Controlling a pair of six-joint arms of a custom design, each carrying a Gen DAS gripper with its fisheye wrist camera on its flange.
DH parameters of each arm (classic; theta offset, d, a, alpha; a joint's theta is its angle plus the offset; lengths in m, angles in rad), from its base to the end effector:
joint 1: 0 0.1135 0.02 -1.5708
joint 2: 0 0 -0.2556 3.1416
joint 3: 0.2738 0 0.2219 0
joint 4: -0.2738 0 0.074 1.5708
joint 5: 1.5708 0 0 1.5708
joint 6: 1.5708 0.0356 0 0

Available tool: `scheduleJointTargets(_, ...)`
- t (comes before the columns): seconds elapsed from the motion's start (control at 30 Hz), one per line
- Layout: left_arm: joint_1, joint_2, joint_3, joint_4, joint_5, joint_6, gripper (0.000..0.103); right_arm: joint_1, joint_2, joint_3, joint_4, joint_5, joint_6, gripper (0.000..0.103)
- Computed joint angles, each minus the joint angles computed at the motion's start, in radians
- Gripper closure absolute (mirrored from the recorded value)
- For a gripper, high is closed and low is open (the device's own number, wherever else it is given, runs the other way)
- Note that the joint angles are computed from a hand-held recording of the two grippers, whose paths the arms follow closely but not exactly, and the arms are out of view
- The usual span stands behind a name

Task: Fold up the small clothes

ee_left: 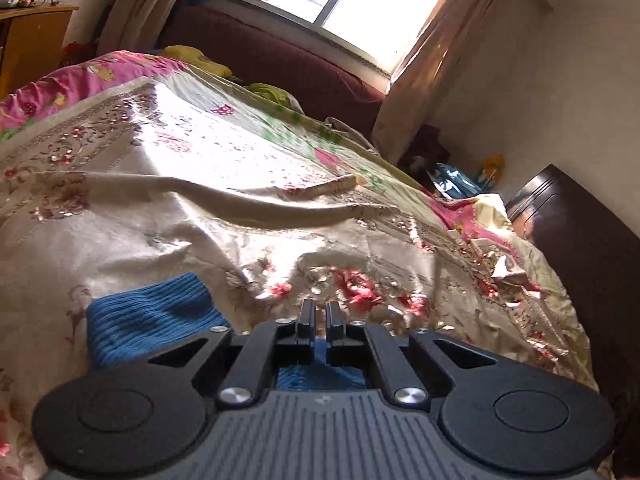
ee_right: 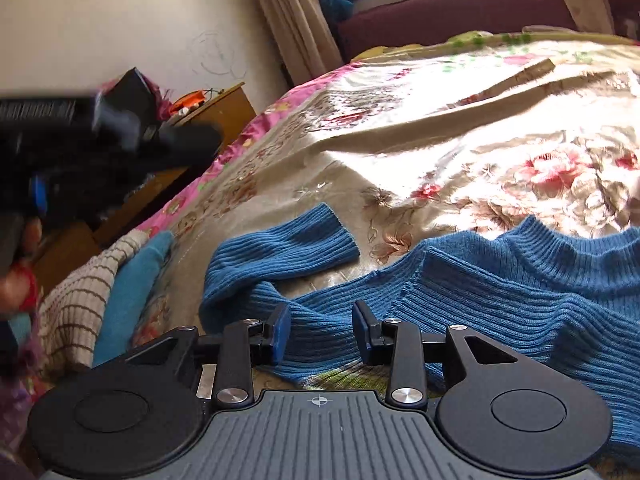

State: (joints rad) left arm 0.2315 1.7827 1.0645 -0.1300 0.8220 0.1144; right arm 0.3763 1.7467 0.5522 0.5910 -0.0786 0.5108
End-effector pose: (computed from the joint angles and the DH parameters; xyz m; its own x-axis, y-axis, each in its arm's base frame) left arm 0.3360 0.0524 0.1943 -0.6893 -0.0826 -0.7197 0.3966 0.7883 -0.4704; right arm 0.2679 0.1089 0.1264 -0.6689 0.2597 -0.6965 -0.1140 0.8900 0.4414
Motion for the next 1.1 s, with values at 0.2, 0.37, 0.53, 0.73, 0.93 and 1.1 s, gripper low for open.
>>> scheduleJointTargets(0.2,0.089,0.064,-0.141,0.184,-0.197,0.164,0.084,-0.056,0.208,0.212,-0.041,-0.119,0.154,0.068)
scheduleJointTargets(0.37,0.076,0.192,-0.178,0.352,-0.248,0.143,0.082,-0.053,0.38,0.45,-0.155,-0.117,0.247,0.068)
scheduleJointTargets(0.53,0.061,0.249,-0.202,0.458,-0.238,0.122,0.072,-0.058,0.465,0.55,-0.182,-0.129,0.311,0.068)
scheduleJointTargets(0.73,0.049,0.232,-0.243,0.509,-0.248,0.141,0.068,-0.069,0.524,0.556,-0.081,-0.149,0.433,0.068)
scheduleJointTargets(0.93,0.058,0.223,-0.261,0.517,-0.247,0.163,0.067,-0.067,0.52,0.533,-0.049,-0.143,0.49,0.07)
scheduleJointTargets(1.1,0.061,0.247,-0.26,0.543,-0.24,0.144,0.067,-0.058,0.499,0.516,-0.079,-0.092,0.468,0.071)
